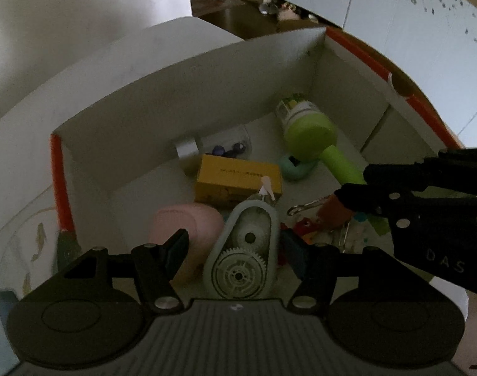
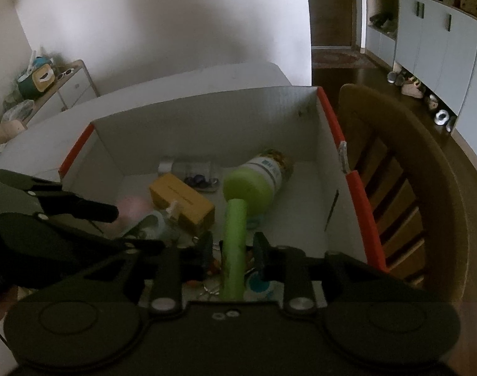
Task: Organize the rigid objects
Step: 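Carry the tape dispenser with the left gripper into the box while the right carries the green stick, then open both grippers to drop the tape dispenser and green stick in the box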
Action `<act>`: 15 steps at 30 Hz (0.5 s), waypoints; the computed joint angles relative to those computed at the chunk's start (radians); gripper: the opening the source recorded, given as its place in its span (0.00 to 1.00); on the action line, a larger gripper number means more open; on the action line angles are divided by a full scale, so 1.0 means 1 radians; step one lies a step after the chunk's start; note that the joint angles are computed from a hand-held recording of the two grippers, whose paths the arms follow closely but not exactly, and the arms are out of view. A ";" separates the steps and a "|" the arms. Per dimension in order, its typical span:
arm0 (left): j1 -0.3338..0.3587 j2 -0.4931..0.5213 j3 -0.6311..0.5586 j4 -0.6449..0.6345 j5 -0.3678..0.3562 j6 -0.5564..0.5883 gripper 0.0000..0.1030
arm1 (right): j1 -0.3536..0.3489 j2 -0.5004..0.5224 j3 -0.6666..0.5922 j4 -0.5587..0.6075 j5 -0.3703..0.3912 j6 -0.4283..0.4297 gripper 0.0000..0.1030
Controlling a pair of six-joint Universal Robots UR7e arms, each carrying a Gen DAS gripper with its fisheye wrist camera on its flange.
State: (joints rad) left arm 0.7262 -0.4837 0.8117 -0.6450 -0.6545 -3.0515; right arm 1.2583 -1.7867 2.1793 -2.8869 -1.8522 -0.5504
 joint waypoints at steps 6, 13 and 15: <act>-0.014 0.075 -0.121 0.170 -0.001 -0.124 0.64 | 0.025 -0.021 0.015 -0.002 -0.017 0.006 0.32; -0.050 0.178 -0.278 0.377 -0.014 -0.261 0.65 | 0.087 -0.050 0.049 -0.034 -0.053 0.023 0.38; -0.064 0.198 -0.304 0.425 -0.016 -0.297 0.65 | 0.112 -0.056 0.061 -0.047 -0.065 0.036 0.39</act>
